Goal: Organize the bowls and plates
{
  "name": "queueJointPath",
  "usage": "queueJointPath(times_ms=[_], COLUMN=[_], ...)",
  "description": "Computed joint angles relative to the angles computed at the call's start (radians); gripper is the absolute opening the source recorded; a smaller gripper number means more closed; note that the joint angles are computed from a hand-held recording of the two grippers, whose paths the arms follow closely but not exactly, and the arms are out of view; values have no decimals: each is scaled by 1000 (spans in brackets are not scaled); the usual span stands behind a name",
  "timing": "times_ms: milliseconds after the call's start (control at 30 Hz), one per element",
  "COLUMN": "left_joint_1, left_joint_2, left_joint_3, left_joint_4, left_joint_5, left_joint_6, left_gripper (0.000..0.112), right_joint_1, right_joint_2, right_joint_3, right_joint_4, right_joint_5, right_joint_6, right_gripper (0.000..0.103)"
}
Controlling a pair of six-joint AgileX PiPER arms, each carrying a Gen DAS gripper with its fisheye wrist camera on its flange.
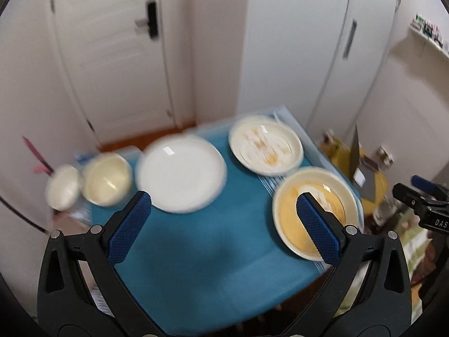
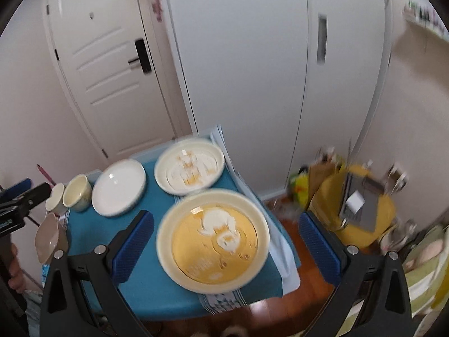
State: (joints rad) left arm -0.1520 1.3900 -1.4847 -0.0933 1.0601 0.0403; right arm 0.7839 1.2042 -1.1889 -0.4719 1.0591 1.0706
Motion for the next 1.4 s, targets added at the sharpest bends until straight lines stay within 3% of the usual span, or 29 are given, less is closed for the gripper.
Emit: queueJointPath(times_ms=[100, 200, 300, 400, 500, 600, 667, 833, 967, 1400], left_joint_1=[-53, -99, -134, -173, -197, -225, -236, -256, -260, -324], left_joint_2=[78, 141, 191, 239, 277, 302, 312, 319, 315, 306], left_joint_3=[49, 101, 151, 185, 195, 205, 207, 199, 198, 165], left_joint_4=[-20, -30, -39, -32, -35, -15, -7, 16, -7, 104], left_joint_5=[-9, -29, -58, -91, -114, -143, -153, -156, -163, -134], left_joint_6=[-68, -141, -212, -288, -337, -390, -416, -454, -443, -549], left_gripper=[103, 102, 97, 83, 76, 65, 52, 35, 18, 18], right_joint_1=[-244, -403, -517, -620, -687, -716, -729, -740, -752, -720], right_joint_2=[-26, 11, 92, 183, 263, 304, 330, 365, 378, 365], right_joint_3=[148, 215, 233, 239, 218, 204, 191, 181, 183, 177], right_joint_4=[300, 580, 814, 987, 1068, 1109, 1121, 1124, 1139, 1086], right_joint_5=[-182, -242, -246, -226, -198, -177, -169, -177, -185, -228], right_joint_6=[-292, -592, -892, -1192, -1355, -1459, -1516, -1587, -1631, -1629], right_gripper=[97, 80, 68, 58, 49, 34, 31, 16, 12, 12])
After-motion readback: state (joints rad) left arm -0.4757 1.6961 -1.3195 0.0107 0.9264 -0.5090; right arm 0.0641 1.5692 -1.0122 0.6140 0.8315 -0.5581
